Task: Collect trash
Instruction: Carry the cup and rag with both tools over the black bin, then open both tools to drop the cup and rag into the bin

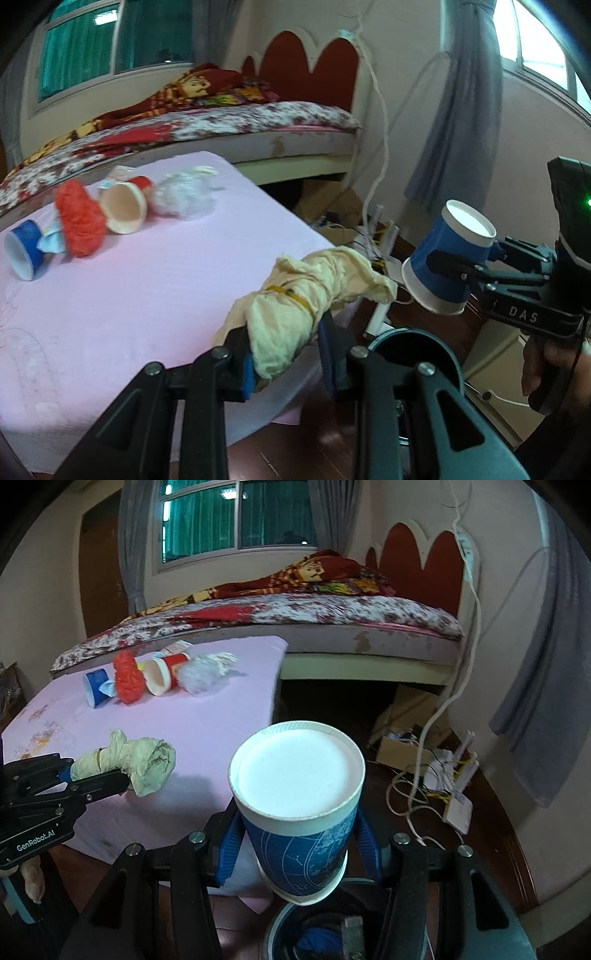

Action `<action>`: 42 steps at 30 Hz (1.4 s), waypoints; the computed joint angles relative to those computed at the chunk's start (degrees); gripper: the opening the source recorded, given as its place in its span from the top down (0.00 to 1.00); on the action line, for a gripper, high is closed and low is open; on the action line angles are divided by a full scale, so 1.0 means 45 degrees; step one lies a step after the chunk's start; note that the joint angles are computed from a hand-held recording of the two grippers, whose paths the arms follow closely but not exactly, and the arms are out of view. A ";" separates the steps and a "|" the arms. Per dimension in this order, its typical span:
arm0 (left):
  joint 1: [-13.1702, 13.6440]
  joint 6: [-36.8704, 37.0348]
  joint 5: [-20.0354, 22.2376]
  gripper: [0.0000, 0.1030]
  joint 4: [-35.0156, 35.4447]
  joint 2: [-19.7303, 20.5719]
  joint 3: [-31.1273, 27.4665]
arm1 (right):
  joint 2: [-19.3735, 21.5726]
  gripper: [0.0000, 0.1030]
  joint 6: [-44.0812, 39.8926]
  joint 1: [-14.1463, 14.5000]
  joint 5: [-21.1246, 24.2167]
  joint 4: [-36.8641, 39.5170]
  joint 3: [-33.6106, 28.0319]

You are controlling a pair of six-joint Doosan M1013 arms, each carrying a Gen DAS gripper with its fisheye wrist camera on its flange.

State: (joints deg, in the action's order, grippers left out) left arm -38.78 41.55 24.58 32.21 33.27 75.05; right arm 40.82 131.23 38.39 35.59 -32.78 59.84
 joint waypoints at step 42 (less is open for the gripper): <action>-0.0706 0.9212 0.3131 0.19 -0.8988 0.2753 -0.3301 | -0.0991 0.10 -0.1090 -0.1150 0.1103 0.3216 0.3588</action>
